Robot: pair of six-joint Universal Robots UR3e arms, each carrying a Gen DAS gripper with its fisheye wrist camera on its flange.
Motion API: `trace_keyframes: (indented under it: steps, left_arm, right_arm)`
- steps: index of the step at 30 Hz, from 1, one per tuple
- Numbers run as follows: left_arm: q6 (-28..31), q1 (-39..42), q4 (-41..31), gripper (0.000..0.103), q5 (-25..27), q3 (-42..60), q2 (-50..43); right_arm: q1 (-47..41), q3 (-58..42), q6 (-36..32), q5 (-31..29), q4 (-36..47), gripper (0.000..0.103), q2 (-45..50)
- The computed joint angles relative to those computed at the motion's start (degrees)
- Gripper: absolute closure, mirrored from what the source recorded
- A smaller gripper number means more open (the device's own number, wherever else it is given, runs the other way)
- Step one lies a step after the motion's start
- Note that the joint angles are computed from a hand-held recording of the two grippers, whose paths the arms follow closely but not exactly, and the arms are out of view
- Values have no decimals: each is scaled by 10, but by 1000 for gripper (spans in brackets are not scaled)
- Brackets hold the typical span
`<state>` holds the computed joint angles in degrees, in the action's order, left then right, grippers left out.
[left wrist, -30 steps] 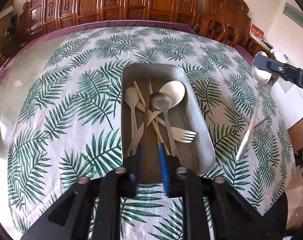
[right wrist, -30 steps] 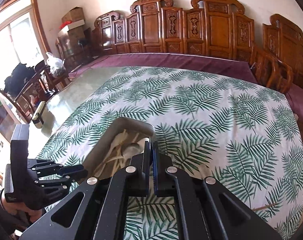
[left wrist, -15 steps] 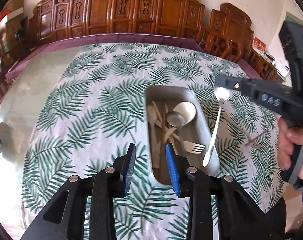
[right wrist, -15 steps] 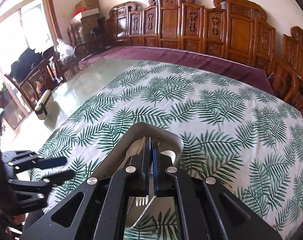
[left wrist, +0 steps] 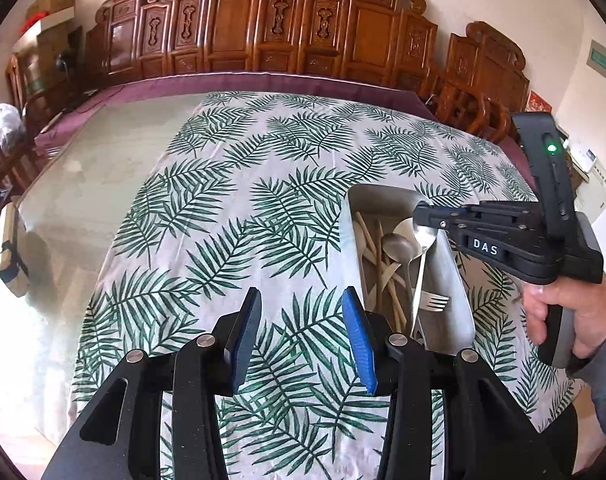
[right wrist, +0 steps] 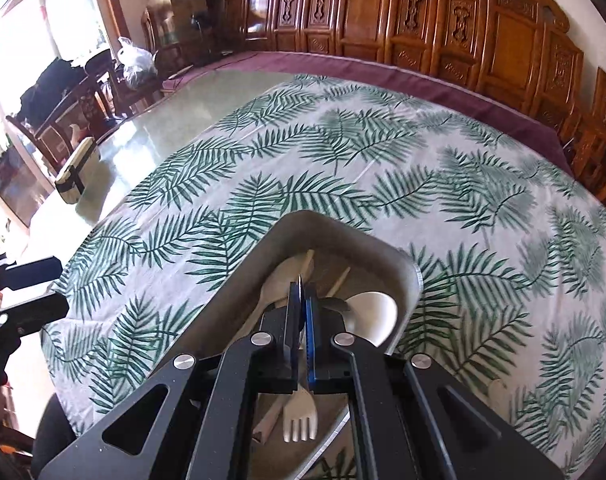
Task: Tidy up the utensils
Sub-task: 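Lower the steel fork into the grey tray and open the right tool, then move the open right tool back toward the utensil pile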
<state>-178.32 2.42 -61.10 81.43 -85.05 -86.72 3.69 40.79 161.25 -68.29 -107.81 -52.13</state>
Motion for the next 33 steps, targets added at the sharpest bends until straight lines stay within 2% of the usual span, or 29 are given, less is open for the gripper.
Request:
trace_keyframes:
  steps: [10,19,25,29,33]
  left_arm:
    - [3,2,-6,63,-1,0,7]
    - [-2,-12,-15,62,4,12,14]
    - [-10,-30,-20,62,12,21,17]
    - [-16,-46,-25,61,20,28,20]
    - [-24,-65,-27,59,29,40,17]
  right_arm:
    - [12,-31,11,7,25,97,24]
    - [-7,47,2,26,-9,97,-33]
    - [-20,65,-4,30,-12,97,-57]
    - [-36,120,-13,37,-29,97,-107]
    - [-70,223,-36,46,-54,97,-196]
